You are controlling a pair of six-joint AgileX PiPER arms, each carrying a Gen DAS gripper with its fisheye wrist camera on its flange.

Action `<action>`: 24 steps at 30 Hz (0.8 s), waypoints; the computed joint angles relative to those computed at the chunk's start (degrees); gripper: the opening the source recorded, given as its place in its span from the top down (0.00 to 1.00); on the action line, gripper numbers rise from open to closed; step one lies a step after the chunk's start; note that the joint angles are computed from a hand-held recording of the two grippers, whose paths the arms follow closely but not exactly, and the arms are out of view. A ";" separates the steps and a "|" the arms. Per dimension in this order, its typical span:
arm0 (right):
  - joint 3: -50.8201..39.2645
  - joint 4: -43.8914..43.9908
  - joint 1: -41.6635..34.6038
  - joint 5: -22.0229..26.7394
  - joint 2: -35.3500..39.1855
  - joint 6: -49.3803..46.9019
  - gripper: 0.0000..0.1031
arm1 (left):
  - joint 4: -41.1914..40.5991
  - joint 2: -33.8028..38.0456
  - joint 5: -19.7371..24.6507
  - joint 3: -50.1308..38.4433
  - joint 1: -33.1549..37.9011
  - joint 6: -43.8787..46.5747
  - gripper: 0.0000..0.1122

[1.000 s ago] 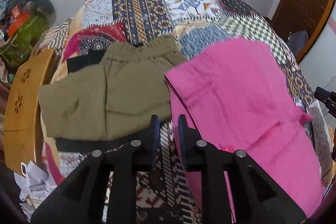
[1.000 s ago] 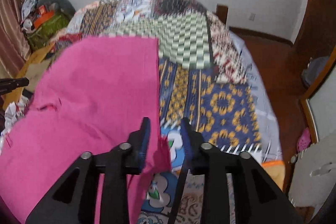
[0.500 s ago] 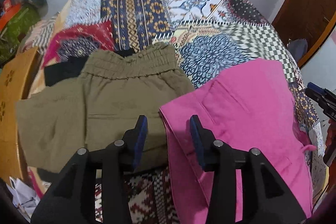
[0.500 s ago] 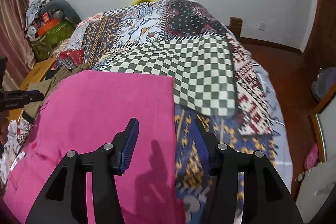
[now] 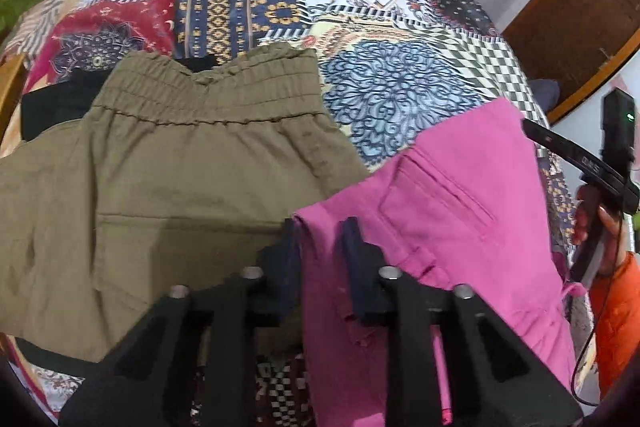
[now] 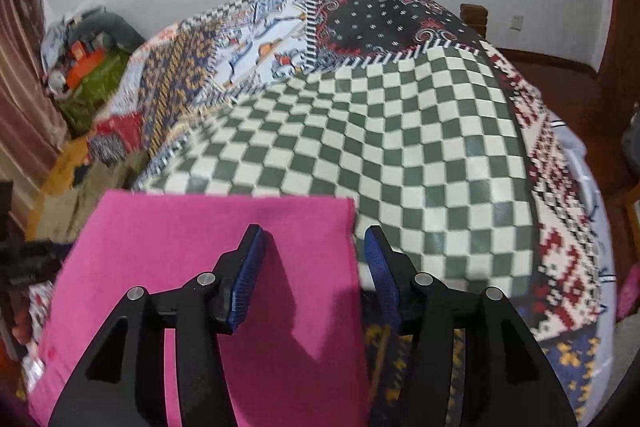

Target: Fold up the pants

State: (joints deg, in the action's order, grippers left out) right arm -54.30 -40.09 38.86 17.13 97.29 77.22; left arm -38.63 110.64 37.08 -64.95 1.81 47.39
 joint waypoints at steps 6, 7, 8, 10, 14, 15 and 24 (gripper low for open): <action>0.13 2.82 -0.58 -2.53 -0.09 -2.38 0.90 | 4.54 -3.59 -6.80 3.88 -3.82 -3.91 0.97; -0.25 4.81 -0.48 -2.06 -0.43 -4.37 0.94 | 5.87 -4.50 -8.05 4.63 -4.42 -4.92 0.97; -0.90 4.51 0.30 -0.06 -0.79 -4.08 0.95 | 7.47 -5.73 -9.49 5.55 -5.05 -6.18 0.97; -2.52 1.97 1.37 3.22 -0.82 -2.70 0.96 | 9.41 -8.67 -11.57 7.34 -5.59 -7.20 0.97; -2.56 -3.94 3.93 8.12 -5.88 3.08 0.96 | 11.30 -15.79 -12.46 9.43 -4.59 -8.89 0.97; -2.50 -4.91 4.79 9.73 -7.66 3.99 0.96 | 9.93 -17.30 -10.76 9.06 -3.60 -7.72 0.97; -6.49 -11.72 16.49 26.13 -19.52 8.03 0.96 | 12.31 -33.42 -2.88 9.37 -2.58 -10.16 0.97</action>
